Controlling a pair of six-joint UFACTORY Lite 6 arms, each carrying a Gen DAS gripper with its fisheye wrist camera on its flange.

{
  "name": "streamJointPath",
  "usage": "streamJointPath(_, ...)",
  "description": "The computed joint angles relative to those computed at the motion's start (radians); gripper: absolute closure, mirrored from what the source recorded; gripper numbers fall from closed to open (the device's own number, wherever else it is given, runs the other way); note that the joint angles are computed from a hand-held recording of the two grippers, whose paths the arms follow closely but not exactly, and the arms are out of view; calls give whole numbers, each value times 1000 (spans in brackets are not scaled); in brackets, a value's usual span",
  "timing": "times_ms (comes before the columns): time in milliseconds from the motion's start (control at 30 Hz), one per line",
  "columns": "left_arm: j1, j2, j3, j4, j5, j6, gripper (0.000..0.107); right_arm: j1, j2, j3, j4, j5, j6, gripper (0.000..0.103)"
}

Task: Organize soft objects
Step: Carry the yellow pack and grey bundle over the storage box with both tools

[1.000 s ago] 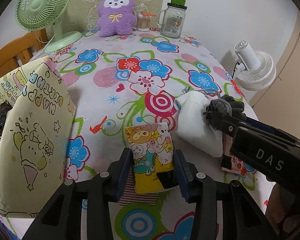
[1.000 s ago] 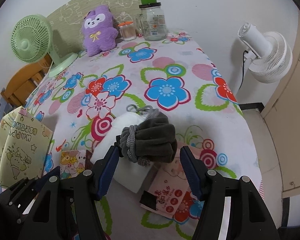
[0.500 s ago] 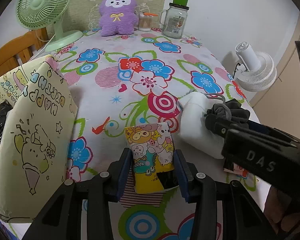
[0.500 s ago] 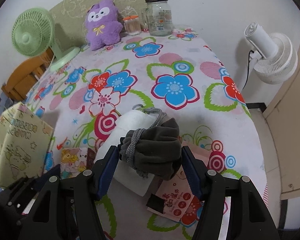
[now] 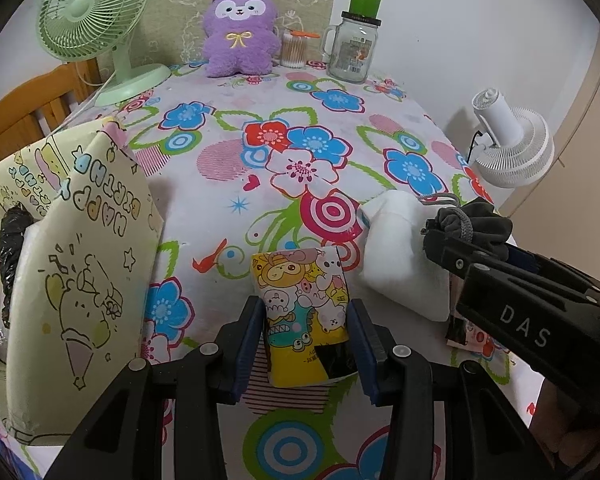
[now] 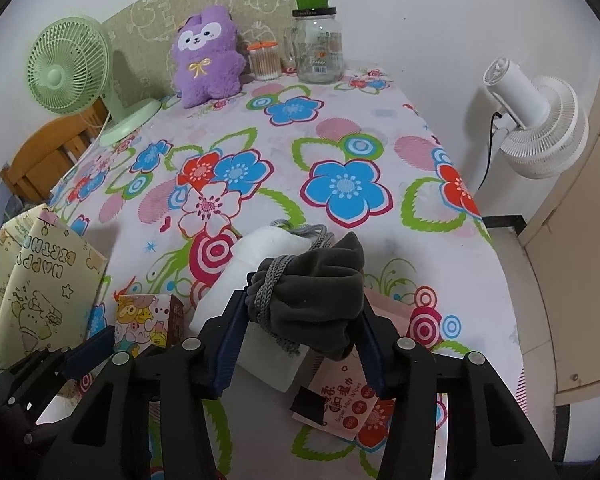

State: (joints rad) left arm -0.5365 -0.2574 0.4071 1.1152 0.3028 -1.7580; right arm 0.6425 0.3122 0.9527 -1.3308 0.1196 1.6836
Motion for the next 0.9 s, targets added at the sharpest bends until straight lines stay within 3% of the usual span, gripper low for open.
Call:
streamJointPath(267,-33,-50,-5,-54,47,40,63,10,-50,-23,2,10,10,50)
streamJointPath(900,-109,-286,-30,-223,222,202,63,83,-190,-47,194,81,-164,49)
